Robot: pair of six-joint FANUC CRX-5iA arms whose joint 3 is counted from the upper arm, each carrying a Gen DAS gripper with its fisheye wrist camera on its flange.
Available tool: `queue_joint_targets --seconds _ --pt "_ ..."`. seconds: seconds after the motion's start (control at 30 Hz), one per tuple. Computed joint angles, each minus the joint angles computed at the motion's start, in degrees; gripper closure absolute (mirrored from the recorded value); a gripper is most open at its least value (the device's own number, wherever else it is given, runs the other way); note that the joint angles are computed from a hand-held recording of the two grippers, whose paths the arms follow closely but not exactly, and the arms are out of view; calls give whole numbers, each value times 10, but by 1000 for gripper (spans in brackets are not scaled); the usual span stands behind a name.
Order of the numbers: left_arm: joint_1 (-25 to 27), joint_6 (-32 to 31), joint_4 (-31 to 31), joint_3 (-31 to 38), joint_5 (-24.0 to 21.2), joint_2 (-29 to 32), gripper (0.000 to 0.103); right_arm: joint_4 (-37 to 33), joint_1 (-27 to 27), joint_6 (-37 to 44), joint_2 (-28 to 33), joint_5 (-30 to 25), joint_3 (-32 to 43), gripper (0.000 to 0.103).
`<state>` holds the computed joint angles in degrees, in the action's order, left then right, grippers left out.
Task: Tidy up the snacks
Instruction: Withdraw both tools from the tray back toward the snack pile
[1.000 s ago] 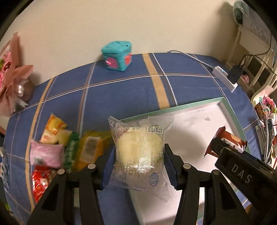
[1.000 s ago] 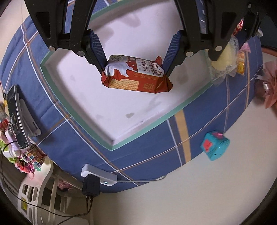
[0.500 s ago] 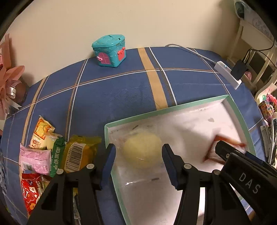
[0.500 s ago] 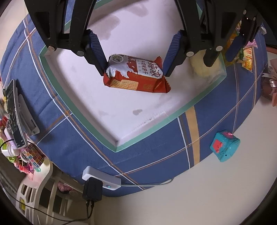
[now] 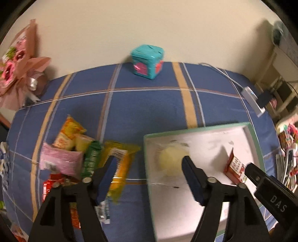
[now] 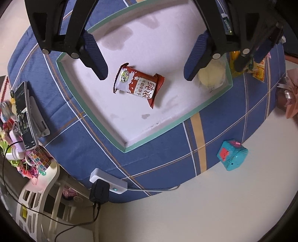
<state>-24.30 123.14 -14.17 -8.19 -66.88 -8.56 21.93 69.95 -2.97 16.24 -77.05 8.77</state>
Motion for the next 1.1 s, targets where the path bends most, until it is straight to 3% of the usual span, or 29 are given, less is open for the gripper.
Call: queue_joint_targets --seconds 0.67,0.7,0.77,0.97,1.1 --pt "61 -10 -30 -67 -47 -117 11 -5 43 28 7 -4 30 16" --pt "69 -11 -27 -75 -44 -127 8 -5 45 30 9 -3 32 14" --pt "85 -12 -20 -92 -35 -147 0 -7 48 41 17 -7 41 0" --pt "108 -14 -24 -115 -33 -184 0 -2 56 65 41 -16 70 0" --pt "170 -54 22 -151 -10 -228 0 3 63 78 56 -19 92 0"
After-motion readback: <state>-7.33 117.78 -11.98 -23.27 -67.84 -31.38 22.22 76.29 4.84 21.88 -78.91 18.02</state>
